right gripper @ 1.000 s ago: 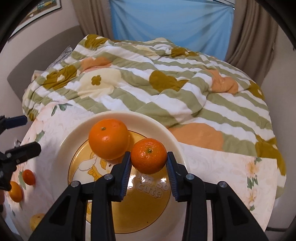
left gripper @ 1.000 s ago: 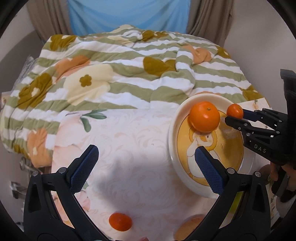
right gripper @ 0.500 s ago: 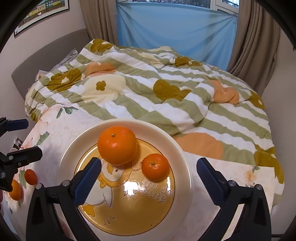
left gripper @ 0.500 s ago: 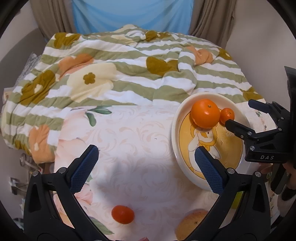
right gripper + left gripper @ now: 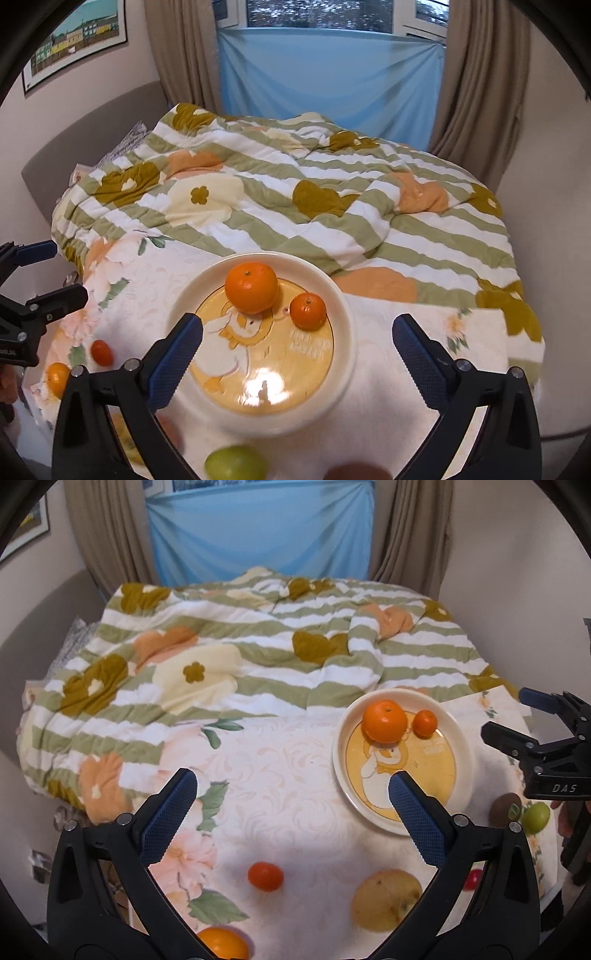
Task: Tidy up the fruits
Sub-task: 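Grasp the big yellow-brown pear with the left tool while the right tool approaches a red fruit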
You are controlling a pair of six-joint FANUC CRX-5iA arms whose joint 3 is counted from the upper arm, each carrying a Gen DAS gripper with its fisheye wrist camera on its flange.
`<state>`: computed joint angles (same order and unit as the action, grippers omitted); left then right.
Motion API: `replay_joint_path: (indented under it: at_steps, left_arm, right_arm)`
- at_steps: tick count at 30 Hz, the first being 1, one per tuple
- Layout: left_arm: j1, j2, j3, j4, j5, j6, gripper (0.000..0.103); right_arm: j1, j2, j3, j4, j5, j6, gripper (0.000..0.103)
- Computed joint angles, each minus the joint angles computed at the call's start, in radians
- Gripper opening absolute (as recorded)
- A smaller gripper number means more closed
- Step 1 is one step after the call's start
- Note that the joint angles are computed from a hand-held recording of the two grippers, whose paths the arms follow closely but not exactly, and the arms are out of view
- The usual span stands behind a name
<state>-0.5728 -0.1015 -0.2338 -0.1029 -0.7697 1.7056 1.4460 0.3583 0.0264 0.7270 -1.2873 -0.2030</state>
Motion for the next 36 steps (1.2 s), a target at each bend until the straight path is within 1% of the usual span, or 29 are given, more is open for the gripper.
replay_joint_path:
  at_steps: [4, 6, 7, 11, 13, 18, 22, 25, 28, 32, 34, 36]
  left_arm:
    - [-0.003, -0.08, -0.038, 0.0, 0.003, -0.024, 0.103]
    - [0.002, -0.127, -0.065, 0.011, 0.007, -0.042, 0.103]
    - [0.006, -0.151, -0.082, 0.023, 0.012, -0.057, 0.103]
    - [0.022, -0.24, -0.149, 0.07, 0.026, -0.123, 0.103]
    - [0.04, -0.284, -0.194, 0.118, 0.04, -0.183, 0.103]
    - [0.069, -0.335, -0.28, 0.223, 0.06, -0.327, 0.103]
    - [0.058, -0.332, -0.323, 0.255, 0.069, -0.393, 0.103]
    - [0.05, -0.316, -0.364, 0.312, 0.086, -0.465, 0.103]
    - [0.028, -0.293, -0.397, 0.347, 0.111, -0.522, 0.103]
    - [-0.02, -0.236, -0.413, 0.349, 0.146, -0.557, 0.103]
    - [-0.036, -0.2, -0.42, 0.367, 0.166, -0.584, 0.103]
    - [-0.052, -0.162, -0.41, 0.357, 0.173, -0.58, 0.103]
  right_arm:
    - [0.063, 0.005, 0.048, 0.0, -0.101, -0.062, 0.103]
    - [0.092, 0.022, 0.092, -0.014, -0.156, -0.078, 0.103]
    - [0.108, 0.035, 0.117, -0.021, -0.19, -0.091, 0.103]
    - [0.161, 0.056, 0.16, -0.029, -0.259, -0.175, 0.103]
    - [0.188, 0.078, 0.194, -0.038, -0.306, -0.224, 0.103]
    - [0.234, 0.125, 0.254, -0.064, -0.389, -0.293, 0.103]
    - [0.258, 0.16, 0.286, -0.119, -0.434, -0.338, 0.103]
    - [0.272, 0.171, 0.278, -0.147, -0.426, -0.359, 0.102]
    - [0.284, 0.172, 0.247, -0.162, -0.387, -0.382, 0.103]
    - [0.296, 0.174, 0.198, -0.166, -0.329, -0.4, 0.102]
    - [0.299, 0.169, 0.167, -0.168, -0.296, -0.413, 0.102]
    - [0.298, 0.165, 0.141, -0.178, -0.26, -0.419, 0.102]
